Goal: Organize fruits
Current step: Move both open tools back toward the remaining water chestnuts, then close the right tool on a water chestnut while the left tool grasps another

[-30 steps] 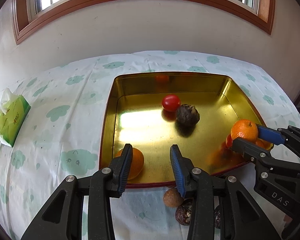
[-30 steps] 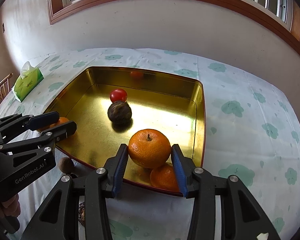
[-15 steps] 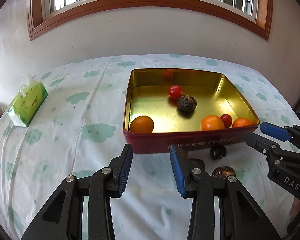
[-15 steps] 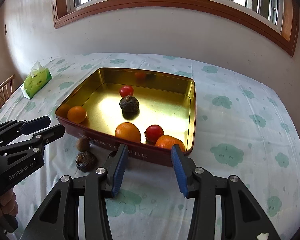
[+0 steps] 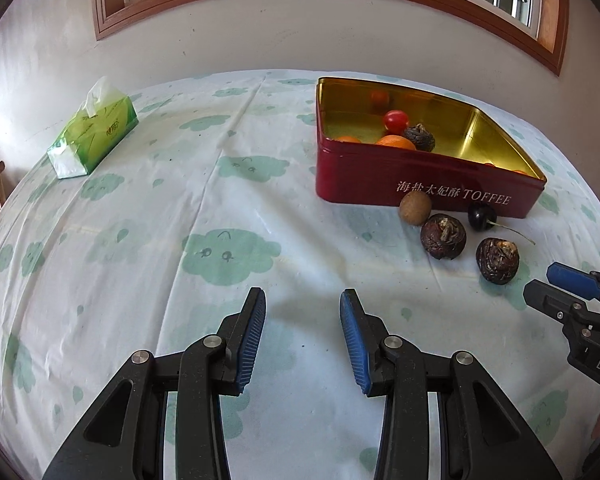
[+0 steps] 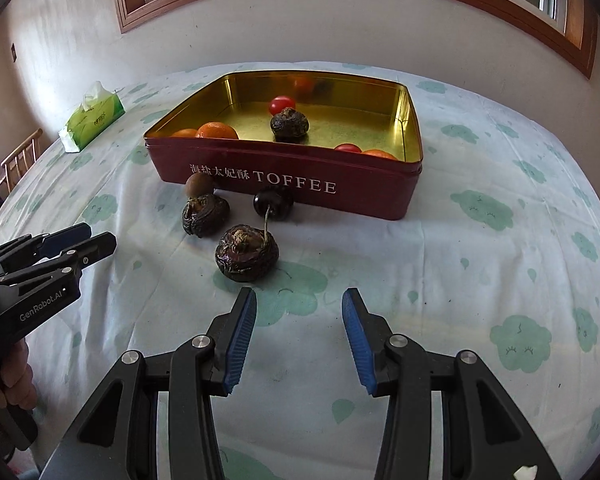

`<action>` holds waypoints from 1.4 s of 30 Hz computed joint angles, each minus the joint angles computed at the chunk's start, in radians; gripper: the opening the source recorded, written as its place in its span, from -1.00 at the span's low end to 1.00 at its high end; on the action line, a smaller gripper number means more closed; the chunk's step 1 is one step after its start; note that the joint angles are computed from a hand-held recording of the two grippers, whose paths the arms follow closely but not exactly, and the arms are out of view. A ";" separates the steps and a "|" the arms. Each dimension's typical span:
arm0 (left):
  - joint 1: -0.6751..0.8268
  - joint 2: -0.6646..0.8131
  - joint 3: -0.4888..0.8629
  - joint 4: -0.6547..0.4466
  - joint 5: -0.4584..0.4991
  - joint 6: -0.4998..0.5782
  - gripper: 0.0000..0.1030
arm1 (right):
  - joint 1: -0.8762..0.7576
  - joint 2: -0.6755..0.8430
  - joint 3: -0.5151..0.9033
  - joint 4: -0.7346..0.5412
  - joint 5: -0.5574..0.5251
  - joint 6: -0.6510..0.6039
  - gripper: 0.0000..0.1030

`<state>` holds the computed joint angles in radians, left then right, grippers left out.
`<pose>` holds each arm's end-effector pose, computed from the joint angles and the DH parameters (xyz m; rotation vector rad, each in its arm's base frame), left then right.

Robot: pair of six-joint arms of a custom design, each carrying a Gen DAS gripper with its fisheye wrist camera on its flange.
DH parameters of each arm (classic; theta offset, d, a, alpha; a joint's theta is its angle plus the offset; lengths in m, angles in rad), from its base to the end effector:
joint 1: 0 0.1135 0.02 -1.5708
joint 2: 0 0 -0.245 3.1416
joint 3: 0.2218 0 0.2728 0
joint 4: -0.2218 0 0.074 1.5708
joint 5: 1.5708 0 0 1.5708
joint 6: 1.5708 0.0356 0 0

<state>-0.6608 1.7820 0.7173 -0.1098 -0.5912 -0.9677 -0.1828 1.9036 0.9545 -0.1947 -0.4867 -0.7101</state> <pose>0.2434 -0.1641 0.0539 -0.5214 2.3932 0.1541 0.3447 -0.0468 0.0677 -0.7920 2.4109 0.3302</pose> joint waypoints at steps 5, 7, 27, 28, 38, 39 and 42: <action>0.009 -0.010 -0.028 0.024 0.002 -0.008 -0.22 | 0.034 0.005 -0.009 0.013 0.008 0.015 -0.18; 0.015 -0.012 -0.031 0.031 0.009 -0.006 -0.22 | 0.052 0.009 -0.012 0.024 0.015 0.023 -0.18; 0.029 0.003 -0.009 0.040 0.026 0.015 -0.22 | 0.126 0.027 -0.036 0.146 0.045 0.055 -0.29; 0.026 0.006 -0.003 0.037 0.026 0.016 -0.22 | 0.120 0.028 -0.036 0.146 0.043 0.054 -0.29; 0.010 0.062 0.080 0.037 0.045 0.055 -0.22 | 0.013 0.071 0.024 0.126 0.040 0.027 -0.29; 0.007 0.069 0.091 0.035 0.045 0.060 -0.22 | 0.003 0.078 0.036 0.121 0.038 0.025 -0.29; 0.003 0.088 0.122 0.034 0.054 0.079 -0.22 | -0.022 0.100 0.067 0.115 0.041 0.026 -0.29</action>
<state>-0.6577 1.8702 0.8392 -0.0759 -0.5374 -0.8891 -0.2043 2.0035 1.0214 -0.0802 -0.4459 -0.6838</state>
